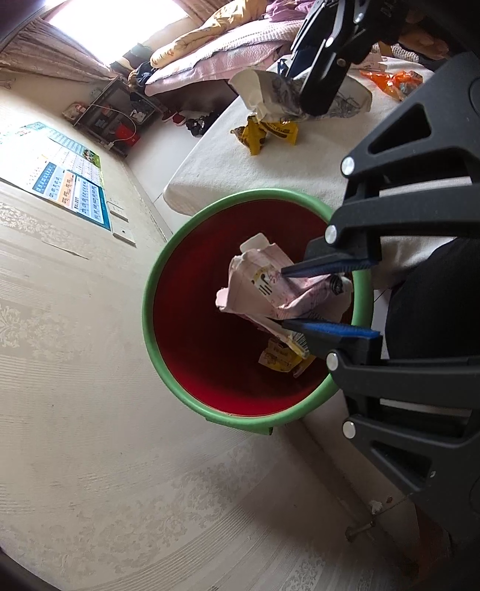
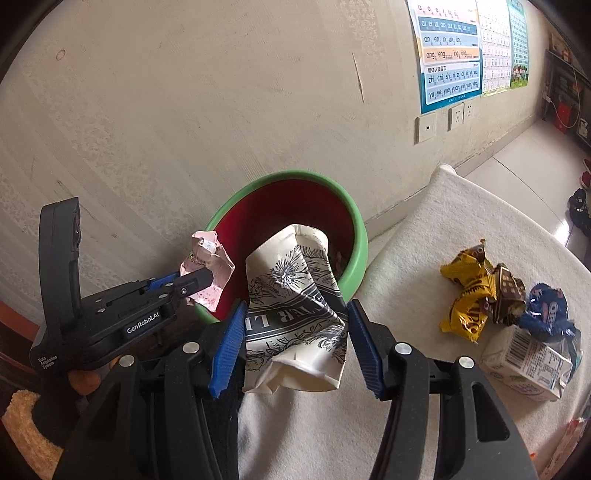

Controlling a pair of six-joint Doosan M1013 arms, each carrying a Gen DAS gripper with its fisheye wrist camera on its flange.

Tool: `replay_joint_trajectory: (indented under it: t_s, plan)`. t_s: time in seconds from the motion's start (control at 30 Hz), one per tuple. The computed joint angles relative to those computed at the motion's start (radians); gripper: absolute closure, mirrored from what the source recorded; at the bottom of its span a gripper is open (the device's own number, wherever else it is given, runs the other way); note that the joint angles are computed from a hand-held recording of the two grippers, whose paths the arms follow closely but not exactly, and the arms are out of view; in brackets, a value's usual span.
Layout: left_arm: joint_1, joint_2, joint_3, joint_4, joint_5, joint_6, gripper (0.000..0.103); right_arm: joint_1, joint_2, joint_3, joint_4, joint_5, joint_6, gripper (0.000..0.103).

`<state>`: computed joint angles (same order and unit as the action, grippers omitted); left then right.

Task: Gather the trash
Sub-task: 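Lift the held pink-white wrapper and printed paper toward the red bin, then open both grippers to drop the wrapper and paper into the bin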

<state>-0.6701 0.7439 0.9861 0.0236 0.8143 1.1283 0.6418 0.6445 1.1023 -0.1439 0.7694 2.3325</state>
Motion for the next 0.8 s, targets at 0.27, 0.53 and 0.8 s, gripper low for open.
replay_joint_trajectory:
  t_s: [0.27, 0.53, 0.8]
  plan:
    - [0.010, 0.030, -0.049, 0.002, 0.021, -0.015, 0.081, -0.008, 0.064, -0.112, 0.020, 0.048, -0.077, 0.049]
    - [0.006, 0.043, -0.069, 0.059, 0.017, -0.109, 0.048, -0.022, 0.061, -0.099, -0.003, -0.010, -0.023, 0.029]
    - [-0.009, 0.064, -0.104, 0.029, 0.014, -0.038, 0.043, -0.004, -0.081, 0.144, -0.114, -0.051, 0.146, 0.029]
